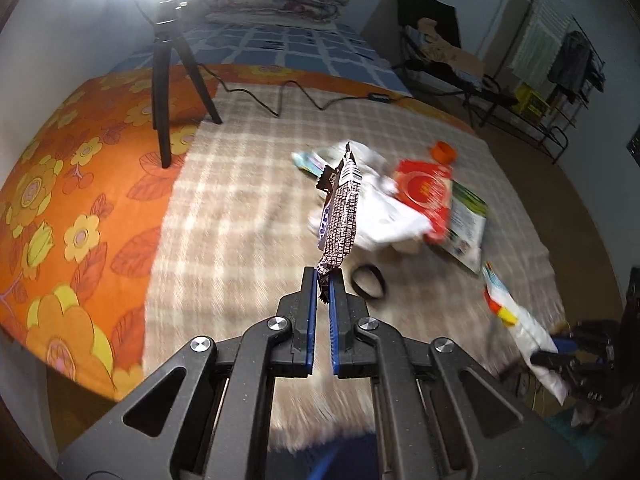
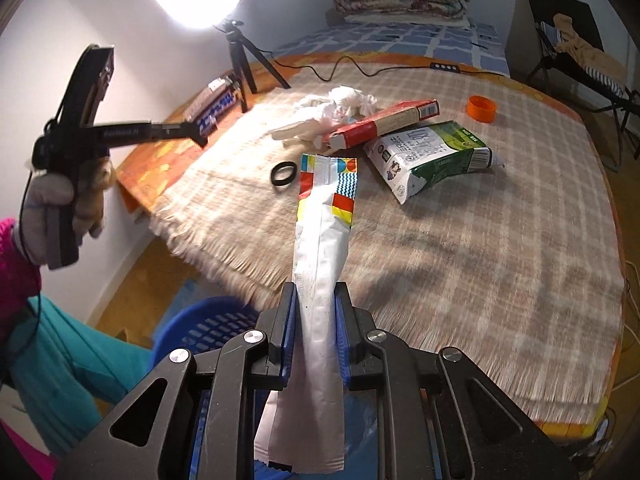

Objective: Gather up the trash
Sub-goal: 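Carry the wrapper and white packet with both tools over the blue basket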

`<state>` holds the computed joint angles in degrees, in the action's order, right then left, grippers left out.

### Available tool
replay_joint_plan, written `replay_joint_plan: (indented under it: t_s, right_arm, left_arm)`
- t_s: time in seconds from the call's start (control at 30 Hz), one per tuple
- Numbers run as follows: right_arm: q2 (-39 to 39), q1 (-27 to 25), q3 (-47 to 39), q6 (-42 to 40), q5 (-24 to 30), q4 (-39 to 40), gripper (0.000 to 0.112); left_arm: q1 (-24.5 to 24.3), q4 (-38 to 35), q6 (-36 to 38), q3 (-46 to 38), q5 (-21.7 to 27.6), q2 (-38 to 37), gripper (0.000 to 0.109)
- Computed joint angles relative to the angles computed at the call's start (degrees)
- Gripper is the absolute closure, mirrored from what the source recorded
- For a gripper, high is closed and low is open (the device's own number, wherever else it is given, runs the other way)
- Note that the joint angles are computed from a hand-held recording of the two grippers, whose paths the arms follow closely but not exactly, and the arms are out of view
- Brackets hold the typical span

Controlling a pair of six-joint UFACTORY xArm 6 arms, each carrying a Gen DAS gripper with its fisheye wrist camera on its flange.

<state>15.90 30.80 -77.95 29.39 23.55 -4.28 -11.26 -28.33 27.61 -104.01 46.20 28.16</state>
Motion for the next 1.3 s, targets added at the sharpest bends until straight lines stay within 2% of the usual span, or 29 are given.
replay_joint_plan:
  t_s: [0.3, 0.63, 0.87, 1.3]
  right_arm:
    - [-4.6, 2.7, 6.9, 1.0, -2.6, 0.5, 0.097]
    - [-5.4, 5.6, 10.8, 0.1, -4.1, 3.7, 0.097]
    - [-4.6, 7.5, 11.3, -2.3, -4.3, 6.7, 0.097]
    - [-0.7, 9.8, 9.5, -6.4, -1.4, 10.9, 0.097]
  left_arm:
    - [-1.9, -5.0, 7.0, 22.0, -2.3, -15.9, 0.105]
    - [-2.7, -6.6, 10.3, 36.9, -1.6, -26.2, 0.105]
    - [-2.2, -6.4, 10.8, 43.1, -1.2, -29.3, 0.105]
    - [-3.0, -2.6, 9.7, 51.4, -1.5, -31.5, 0.105]
